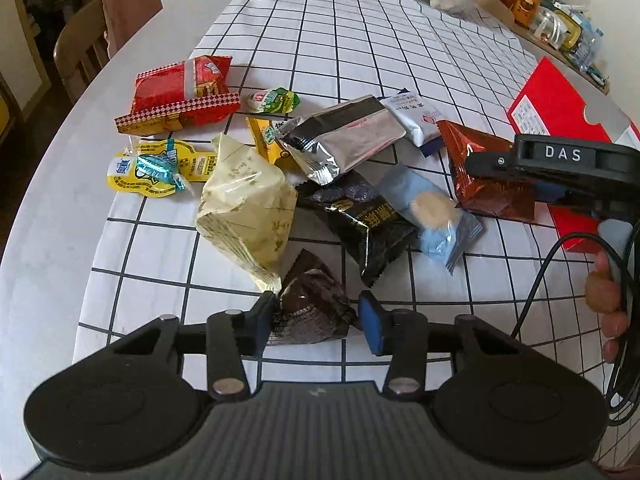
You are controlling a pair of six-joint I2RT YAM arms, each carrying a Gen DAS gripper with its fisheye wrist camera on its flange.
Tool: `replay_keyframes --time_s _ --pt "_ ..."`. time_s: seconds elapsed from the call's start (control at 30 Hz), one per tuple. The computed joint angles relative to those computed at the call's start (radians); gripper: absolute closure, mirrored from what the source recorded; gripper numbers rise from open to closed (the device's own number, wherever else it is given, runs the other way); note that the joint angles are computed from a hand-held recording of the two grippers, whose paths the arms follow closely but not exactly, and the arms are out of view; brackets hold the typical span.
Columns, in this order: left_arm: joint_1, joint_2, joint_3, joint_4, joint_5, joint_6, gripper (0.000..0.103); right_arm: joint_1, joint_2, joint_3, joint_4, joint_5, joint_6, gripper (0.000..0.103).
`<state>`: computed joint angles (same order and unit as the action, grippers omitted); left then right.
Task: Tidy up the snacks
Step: 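Grasp the red-brown Oreo bag with the right tool while the left tool grasps the dark chocolate triangle, then carry the Oreo bag and chocolate triangle over the open red box with both tools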
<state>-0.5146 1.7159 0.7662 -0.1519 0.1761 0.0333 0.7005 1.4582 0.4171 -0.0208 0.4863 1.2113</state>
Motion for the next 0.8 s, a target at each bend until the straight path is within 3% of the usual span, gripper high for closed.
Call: replay_keyframes --time_s 0.37,0.6,0.8 --pt "0.022 -0.028 -0.016 -0.011 0.028 -0.007 0.069 0.073 -0.054 -0.004 -0.06 0.072 0.062 0.044" --pt "0.039 -0.068 -0.048 -0.014 0.039 0.004 0.07 0.178 -0.129 0.025 -0.217 0.145 0.172 0.044" --pt "0.053 -0.13 -0.09 -0.019 0.062 0.036 0.07 0.316 -0.174 0.082 -0.418 0.233 0.341 0.044"
